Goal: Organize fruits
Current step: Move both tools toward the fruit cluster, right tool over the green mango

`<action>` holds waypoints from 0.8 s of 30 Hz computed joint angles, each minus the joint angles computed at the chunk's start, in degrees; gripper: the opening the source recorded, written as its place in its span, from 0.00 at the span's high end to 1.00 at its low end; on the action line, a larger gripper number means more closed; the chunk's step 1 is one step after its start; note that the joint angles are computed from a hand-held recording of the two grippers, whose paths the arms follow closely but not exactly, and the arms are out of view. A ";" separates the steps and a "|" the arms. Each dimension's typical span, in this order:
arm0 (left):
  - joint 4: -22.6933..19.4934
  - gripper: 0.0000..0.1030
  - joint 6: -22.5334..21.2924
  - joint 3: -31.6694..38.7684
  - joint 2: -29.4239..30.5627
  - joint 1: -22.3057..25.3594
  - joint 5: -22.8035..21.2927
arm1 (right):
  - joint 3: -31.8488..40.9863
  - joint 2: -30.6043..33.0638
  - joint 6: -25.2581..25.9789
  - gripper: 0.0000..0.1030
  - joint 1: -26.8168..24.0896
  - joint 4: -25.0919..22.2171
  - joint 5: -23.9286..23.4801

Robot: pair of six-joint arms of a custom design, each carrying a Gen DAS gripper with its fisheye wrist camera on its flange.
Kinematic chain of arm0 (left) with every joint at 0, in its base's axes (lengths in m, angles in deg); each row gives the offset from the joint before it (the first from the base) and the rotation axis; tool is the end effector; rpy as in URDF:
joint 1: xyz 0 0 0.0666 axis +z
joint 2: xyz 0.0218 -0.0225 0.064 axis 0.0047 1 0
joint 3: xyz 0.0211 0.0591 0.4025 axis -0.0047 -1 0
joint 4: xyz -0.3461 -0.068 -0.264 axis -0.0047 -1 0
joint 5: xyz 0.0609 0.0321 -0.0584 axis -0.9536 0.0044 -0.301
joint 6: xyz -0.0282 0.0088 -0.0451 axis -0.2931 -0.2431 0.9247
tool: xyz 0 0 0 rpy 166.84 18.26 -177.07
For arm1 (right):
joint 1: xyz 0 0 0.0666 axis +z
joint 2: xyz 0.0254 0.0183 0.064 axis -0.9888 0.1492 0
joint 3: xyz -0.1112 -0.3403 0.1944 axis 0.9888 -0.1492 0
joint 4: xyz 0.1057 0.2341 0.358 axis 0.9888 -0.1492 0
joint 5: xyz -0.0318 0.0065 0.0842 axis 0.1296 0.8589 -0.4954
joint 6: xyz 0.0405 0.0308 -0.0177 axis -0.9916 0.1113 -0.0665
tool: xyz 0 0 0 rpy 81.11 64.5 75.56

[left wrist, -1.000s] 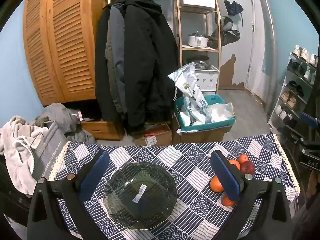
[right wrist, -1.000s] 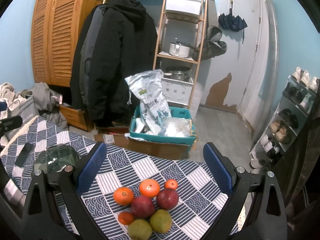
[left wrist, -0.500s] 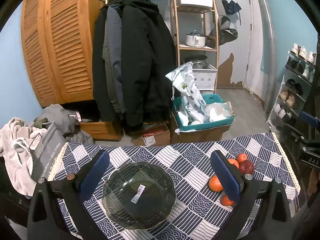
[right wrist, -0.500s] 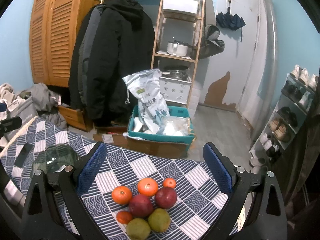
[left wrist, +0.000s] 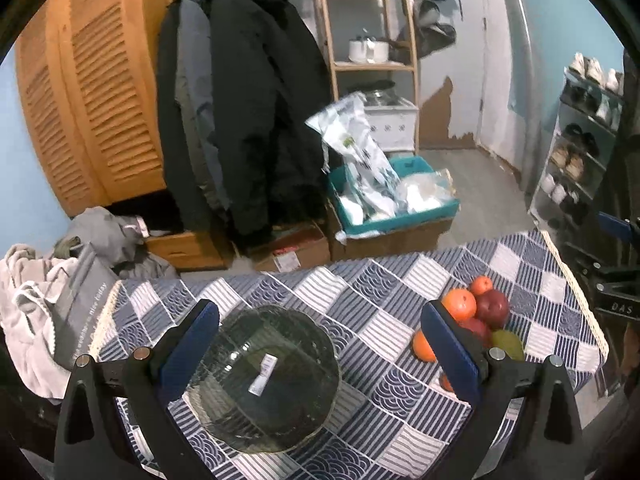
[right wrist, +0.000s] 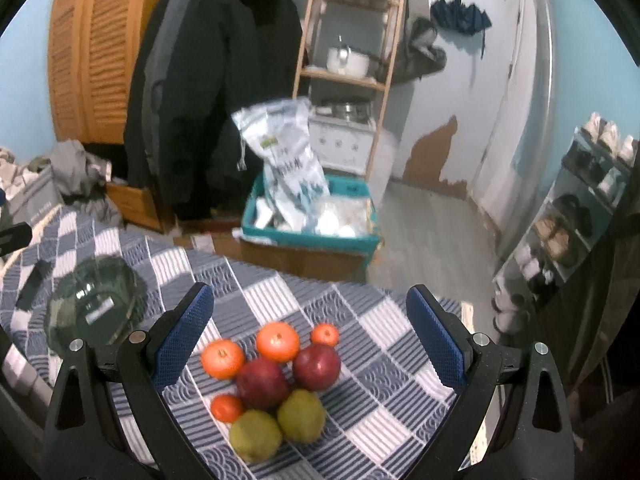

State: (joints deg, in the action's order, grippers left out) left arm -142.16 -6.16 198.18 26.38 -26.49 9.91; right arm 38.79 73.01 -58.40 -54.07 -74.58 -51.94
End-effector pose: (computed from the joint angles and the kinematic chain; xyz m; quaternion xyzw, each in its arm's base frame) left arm 0.6077 -0.3040 0.6194 0.2211 0.8889 -0.0491 0.3982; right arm 0.5234 0.2481 0.6044 0.0717 0.8980 -0.0994 0.4225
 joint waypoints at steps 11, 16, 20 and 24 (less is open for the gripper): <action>0.15 0.01 -2.86 -4.40 -0.11 -1.93 -0.40 | -3.75 -0.96 -5.87 0.06 -2.65 -5.99 -5.98; -0.55 0.01 -2.93 -4.87 0.69 -2.27 0.38 | -5.31 -0.88 -7.49 0.06 -3.60 -7.45 -8.12; -2.88 0.01 -2.19 -3.41 2.62 -2.56 1.61 | -6.74 -0.92 -8.36 0.06 -4.31 -8.05 -10.12; -5.40 0.01 -1.89 -1.66 4.71 -2.79 2.81 | -7.90 -0.75 -8.96 0.10 -4.94 -8.61 -12.81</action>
State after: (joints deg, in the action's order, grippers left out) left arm -147.55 -8.06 196.52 31.09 -29.28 12.72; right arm 30.89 72.26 -67.36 -59.00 -83.19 -64.75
